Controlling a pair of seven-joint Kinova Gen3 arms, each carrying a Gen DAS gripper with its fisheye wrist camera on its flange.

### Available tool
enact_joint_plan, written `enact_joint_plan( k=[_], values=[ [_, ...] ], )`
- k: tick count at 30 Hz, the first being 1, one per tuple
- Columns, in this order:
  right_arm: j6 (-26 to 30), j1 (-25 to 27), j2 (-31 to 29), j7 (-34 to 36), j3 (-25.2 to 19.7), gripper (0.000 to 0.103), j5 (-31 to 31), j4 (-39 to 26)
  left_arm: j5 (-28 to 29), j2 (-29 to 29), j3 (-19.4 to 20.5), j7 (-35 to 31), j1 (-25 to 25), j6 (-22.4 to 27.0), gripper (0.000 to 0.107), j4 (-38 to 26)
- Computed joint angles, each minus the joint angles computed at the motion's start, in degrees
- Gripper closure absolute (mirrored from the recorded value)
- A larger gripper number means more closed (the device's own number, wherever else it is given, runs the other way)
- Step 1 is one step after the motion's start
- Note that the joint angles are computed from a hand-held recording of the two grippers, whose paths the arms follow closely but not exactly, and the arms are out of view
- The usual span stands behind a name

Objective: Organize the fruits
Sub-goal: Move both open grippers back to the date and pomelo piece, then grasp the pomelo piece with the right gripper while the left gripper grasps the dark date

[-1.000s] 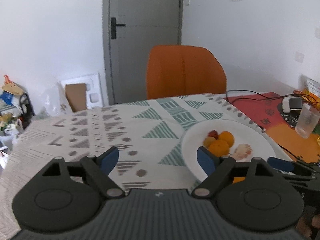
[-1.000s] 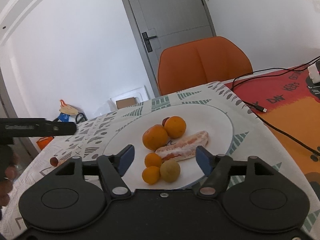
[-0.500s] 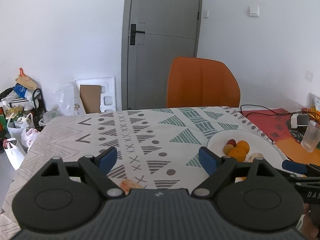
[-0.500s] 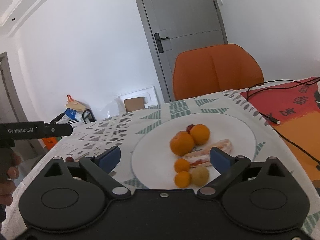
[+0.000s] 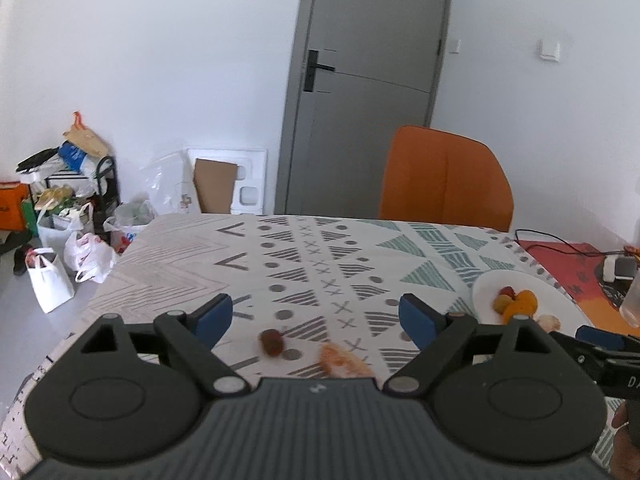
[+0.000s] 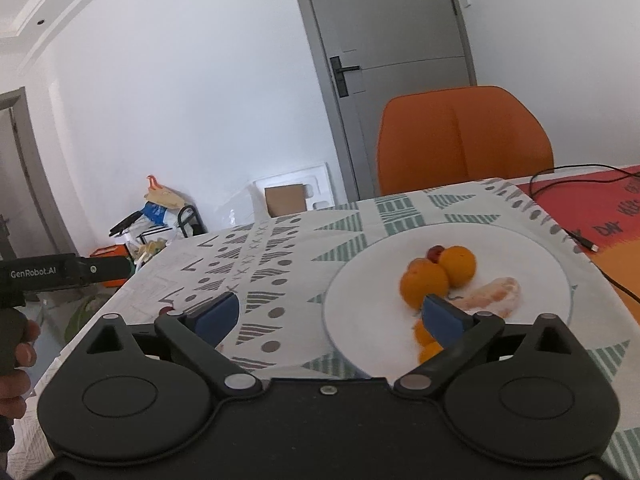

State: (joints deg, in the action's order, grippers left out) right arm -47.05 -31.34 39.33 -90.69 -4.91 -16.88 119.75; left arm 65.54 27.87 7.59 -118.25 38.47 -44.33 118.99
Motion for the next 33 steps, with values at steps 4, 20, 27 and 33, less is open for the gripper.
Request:
enact_joint_plan(
  k=[4, 20, 27, 33],
  values=[
    [1.7, -0.4, 0.4, 0.2, -0.3, 0.004, 0.4, -1.6, -0.9, -0.6, -0.3, 2.0, -0.9, 0.1, 0.018, 1.9],
    [12.7, -3.1, 1.9, 4.3, 0.3, 0.004, 2.1, -9.9, -12.1, -0.2, -2.8, 18.3, -5.0, 1.4, 0.018, 8.7],
    [20.4, -2.2, 3.7, 3.5, -0.8, 0.009, 6.6, -16.1, -14.6, 0.1, -4.9, 20.1, -6.0, 3.8, 0.018, 9.2],
    [29.1, 0.3, 5.1, 2.3, -3.4, 0.018, 11.9, -22.7, -16.3, 0.1, -5.7, 20.5, -6.9, 4.6, 0.021, 8.9]
  ],
)
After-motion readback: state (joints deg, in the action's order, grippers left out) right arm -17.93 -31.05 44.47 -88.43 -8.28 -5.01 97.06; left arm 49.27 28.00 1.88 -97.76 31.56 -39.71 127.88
